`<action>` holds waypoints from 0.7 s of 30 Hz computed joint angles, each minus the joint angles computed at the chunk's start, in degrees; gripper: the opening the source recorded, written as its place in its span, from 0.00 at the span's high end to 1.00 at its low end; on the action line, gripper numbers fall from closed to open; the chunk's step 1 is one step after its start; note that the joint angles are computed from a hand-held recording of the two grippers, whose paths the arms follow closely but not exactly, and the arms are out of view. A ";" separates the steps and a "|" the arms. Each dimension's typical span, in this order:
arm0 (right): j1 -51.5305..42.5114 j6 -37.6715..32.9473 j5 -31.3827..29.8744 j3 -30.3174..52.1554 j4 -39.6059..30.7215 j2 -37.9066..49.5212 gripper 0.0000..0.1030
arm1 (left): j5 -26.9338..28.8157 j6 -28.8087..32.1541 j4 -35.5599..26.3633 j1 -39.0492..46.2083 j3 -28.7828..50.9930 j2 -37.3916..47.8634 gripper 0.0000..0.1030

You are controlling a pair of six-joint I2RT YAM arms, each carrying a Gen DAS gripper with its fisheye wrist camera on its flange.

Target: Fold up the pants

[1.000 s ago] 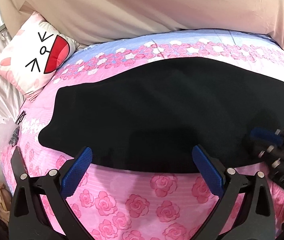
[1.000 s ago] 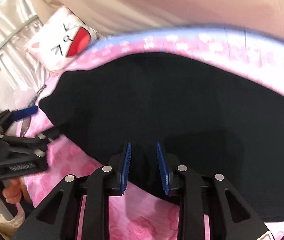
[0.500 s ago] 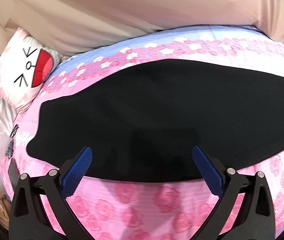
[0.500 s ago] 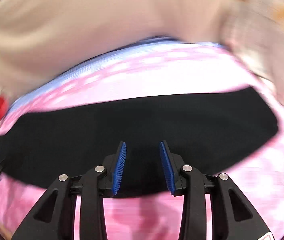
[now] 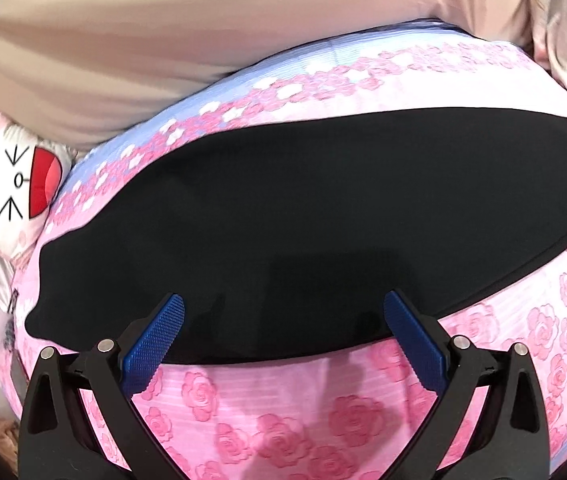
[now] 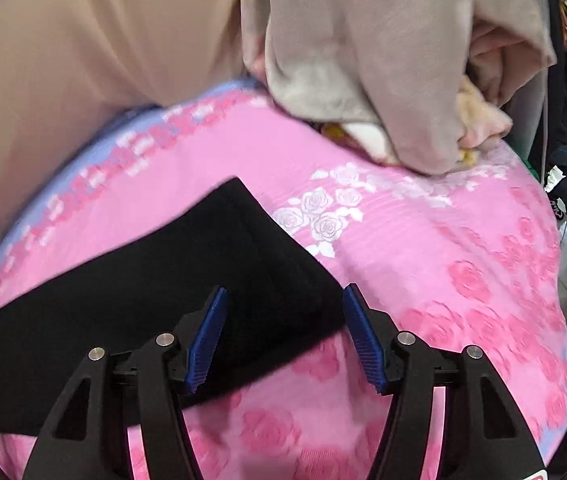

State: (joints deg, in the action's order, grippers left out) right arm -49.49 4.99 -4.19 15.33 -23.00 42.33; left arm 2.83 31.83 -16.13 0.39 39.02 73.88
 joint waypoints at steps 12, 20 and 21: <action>-3.40 -3.11 0.34 0.39 -8.59 -12.58 0.24 | -3.89 -2.61 0.61 -4.03 1.61 2.28 0.05; -2.72 0.12 -4.24 -0.30 -1.91 -0.64 0.53 | -2.39 -2.57 0.84 -3.43 1.37 2.80 0.05; -3.64 0.76 -8.13 -0.02 -2.61 -0.90 0.84 | -1.21 -2.20 0.46 -2.35 1.61 2.79 0.05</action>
State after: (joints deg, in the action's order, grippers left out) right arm -53.13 5.75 -12.32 15.31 -25.60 41.43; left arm 1.62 29.63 -15.67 -1.96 40.64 76.66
